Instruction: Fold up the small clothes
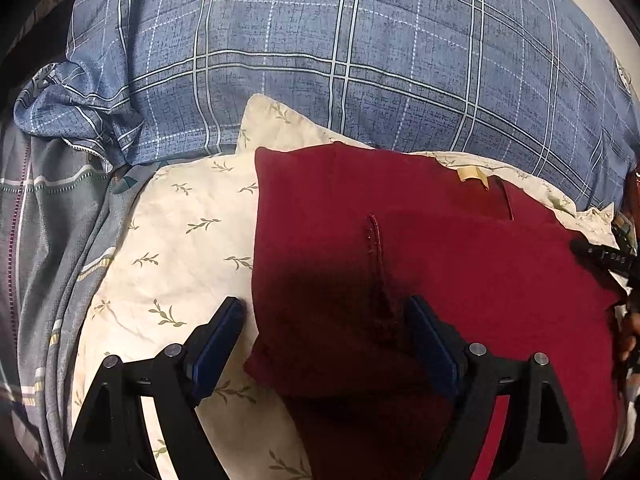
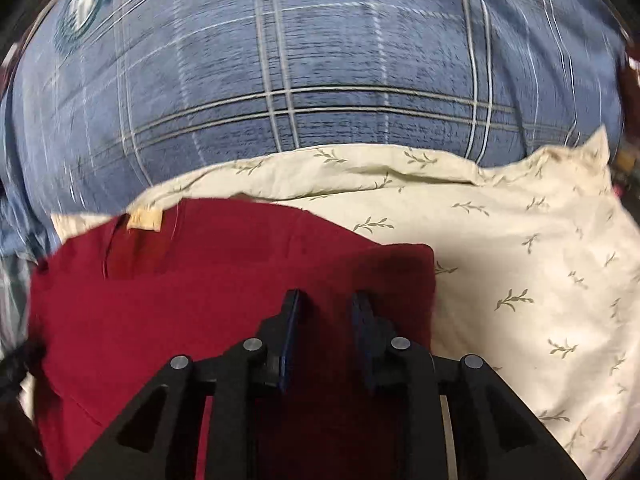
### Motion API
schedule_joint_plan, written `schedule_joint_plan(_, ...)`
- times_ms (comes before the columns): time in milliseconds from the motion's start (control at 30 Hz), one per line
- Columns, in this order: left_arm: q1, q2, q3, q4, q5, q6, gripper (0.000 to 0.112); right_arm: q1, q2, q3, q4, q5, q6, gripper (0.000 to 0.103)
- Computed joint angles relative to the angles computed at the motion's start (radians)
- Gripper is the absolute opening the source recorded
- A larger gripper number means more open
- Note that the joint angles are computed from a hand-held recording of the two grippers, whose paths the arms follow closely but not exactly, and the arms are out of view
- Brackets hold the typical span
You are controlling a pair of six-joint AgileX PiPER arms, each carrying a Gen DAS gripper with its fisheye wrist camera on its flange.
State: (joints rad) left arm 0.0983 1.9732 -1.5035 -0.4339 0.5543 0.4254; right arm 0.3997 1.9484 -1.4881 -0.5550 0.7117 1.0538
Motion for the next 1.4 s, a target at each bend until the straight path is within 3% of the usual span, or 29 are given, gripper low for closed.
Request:
schedule_joint_plan(133,0.003,-0.005,0.008,-0.007,-0.003,0.007,0.084,0.05,-0.063,0.01,0.003,0.087,-0.013,0.03)
schedule_joint_plan(233,0.002,-0.009,0.014,-0.004,-0.008,0.006,0.084,0.113,-0.159,0.115,-0.052,0.076,0.05,0.036)
schedule_joint_plan(333,0.002,-0.01,0.015,-0.005,-0.007,0.008,0.084,0.148,-0.187,0.157,-0.067,0.117,0.076,0.036)
schedule_joint_plan(433,0.006,-0.013,0.02,-0.015,-0.008,0.018,0.084,0.149,-0.181,0.198,-0.085,0.099,0.077,0.036)
schedule_joint_plan(567,0.026,-0.03,0.028,-0.057,-0.004,0.046,0.084,0.152,-0.194,0.131,-0.065,0.169,0.043,0.037)
schedule_joint_plan(667,0.038,-0.04,0.035,-0.076,-0.015,0.054,0.083,0.189,-0.204,0.104,-0.076,0.153,0.05,0.047)
schedule_joint_plan(767,0.041,-0.03,0.023,-0.053,-0.003,0.022,0.083,0.202,-0.152,0.037,-0.05,0.11,0.016,0.05)
schedule_joint_plan(933,0.035,-0.009,-0.006,-0.007,0.004,-0.02,0.083,0.19,0.036,-0.173,0.036,0.117,-0.105,0.05)
schedule_joint_plan(1067,0.034,0.005,-0.026,0.003,0.016,-0.032,0.083,0.174,0.17,-0.32,0.038,0.213,-0.145,0.05)
schedule_joint_plan(1200,0.033,0.001,-0.022,0.015,0.011,-0.045,0.083,0.173,0.13,-0.294,0.064,0.22,-0.145,0.05)
schedule_joint_plan(1400,0.035,-0.011,-0.004,0.018,0.001,-0.055,0.083,0.252,-0.078,-0.014,-0.082,0.213,0.043,0.06)
